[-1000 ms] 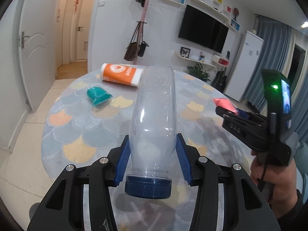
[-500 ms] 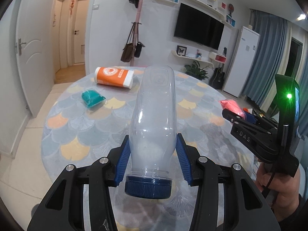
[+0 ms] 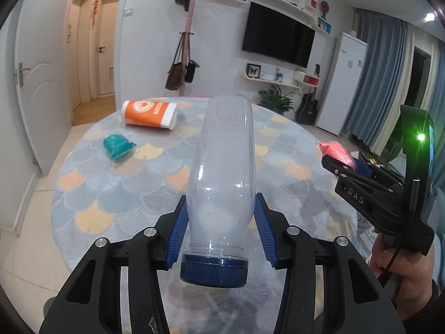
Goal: Collect trash
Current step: 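Carry the bottle and pink packet to the blue basket and release both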
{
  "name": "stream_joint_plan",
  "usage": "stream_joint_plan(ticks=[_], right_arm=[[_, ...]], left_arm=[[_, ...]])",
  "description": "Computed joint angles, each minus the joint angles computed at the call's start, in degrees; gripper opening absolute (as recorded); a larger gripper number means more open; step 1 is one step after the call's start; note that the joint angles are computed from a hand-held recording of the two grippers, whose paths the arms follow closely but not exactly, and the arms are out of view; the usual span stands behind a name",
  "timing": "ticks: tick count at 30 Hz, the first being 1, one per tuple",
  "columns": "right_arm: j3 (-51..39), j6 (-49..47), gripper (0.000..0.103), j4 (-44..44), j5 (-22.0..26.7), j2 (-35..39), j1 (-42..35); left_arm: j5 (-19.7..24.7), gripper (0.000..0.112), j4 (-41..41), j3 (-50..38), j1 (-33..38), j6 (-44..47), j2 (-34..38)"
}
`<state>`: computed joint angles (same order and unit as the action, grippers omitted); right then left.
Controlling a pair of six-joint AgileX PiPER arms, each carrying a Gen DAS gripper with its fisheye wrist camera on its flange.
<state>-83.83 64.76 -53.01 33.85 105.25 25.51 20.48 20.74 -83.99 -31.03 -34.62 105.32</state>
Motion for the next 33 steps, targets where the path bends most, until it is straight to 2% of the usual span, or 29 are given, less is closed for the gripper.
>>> stream_joint_plan(ticks=[12, 21, 25, 33], right_arm=[[4.76, 2.76, 0.034, -1.23, -3.12, -2.30, -4.40], [9.49, 6.45, 0.034, -3.44, -6.39, -4.93, -9.42], [12.62, 8.76, 0.034, -5.14, -10.13, -6.62, -12.55], [16.54, 12.37, 0.034, -8.39, -13.32, -8.66, -17.91]], left_arm=[[3.76, 0.045, -0.10, -7.01, -3.19, 1.27, 4.69], [7.67, 0.045, -1.70, -15.54, -6.08, 4.27, 9.95], [10.06, 0.045, -2.76, -21.11, -7.74, 6.24, 13.03], [16.72, 0.045, -5.99, -35.97, -10.93, 11.70, 20.95]])
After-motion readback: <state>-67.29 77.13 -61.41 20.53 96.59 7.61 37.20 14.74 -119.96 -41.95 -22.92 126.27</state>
